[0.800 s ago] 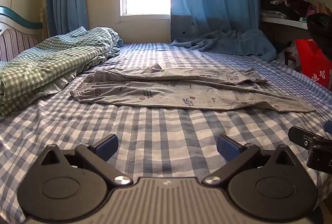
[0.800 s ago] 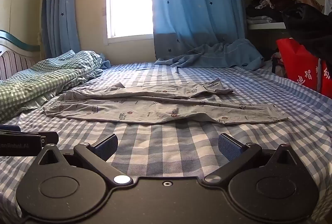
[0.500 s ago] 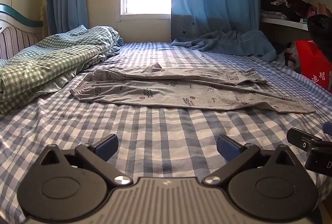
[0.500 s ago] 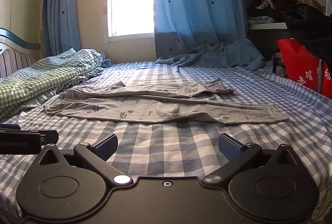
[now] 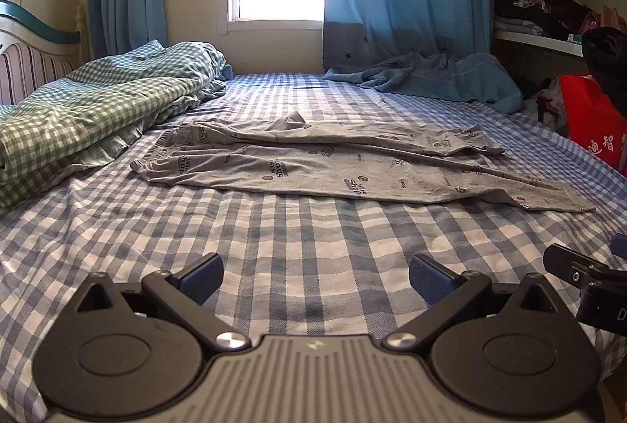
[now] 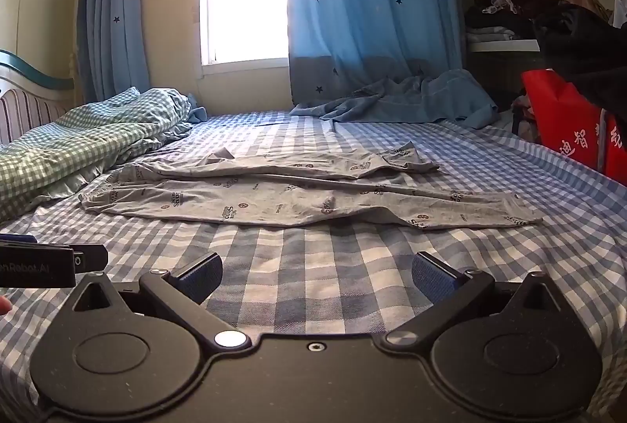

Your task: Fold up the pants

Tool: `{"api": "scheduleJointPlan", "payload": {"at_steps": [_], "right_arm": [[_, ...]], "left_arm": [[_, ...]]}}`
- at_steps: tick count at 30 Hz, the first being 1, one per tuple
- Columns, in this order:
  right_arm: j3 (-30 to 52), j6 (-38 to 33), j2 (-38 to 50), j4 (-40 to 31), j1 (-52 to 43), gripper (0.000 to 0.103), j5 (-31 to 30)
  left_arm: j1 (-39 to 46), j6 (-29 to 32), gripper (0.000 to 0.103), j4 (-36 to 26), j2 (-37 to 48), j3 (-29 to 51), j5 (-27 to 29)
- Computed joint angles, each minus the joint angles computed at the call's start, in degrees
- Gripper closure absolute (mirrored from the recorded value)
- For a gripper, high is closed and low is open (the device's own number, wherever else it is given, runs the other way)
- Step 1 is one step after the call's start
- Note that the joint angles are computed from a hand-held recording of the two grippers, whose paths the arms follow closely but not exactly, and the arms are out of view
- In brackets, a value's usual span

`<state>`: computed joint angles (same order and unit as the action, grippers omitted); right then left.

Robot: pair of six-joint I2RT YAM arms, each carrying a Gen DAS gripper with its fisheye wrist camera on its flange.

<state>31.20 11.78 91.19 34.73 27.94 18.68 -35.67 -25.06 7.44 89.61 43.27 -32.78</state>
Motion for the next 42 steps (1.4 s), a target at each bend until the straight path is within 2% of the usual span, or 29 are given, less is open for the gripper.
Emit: {"api": "scheduleJointPlan", "payload": {"at_steps": [31, 42], "right_arm": [[0.0, -0.1, -0.3, -0.5, 0.1, 0.0, 0.1], [1.7, -1.0, 2.2, -1.1, -0.6, 0.001, -1.3]], "left_arm": [[-0.1, -0.2, 0.0, -0.4, 0.0, 0.2, -0.1], [2.3, 0.6, 0.0, -2.3, 3.9, 3.7, 3.1]]}}
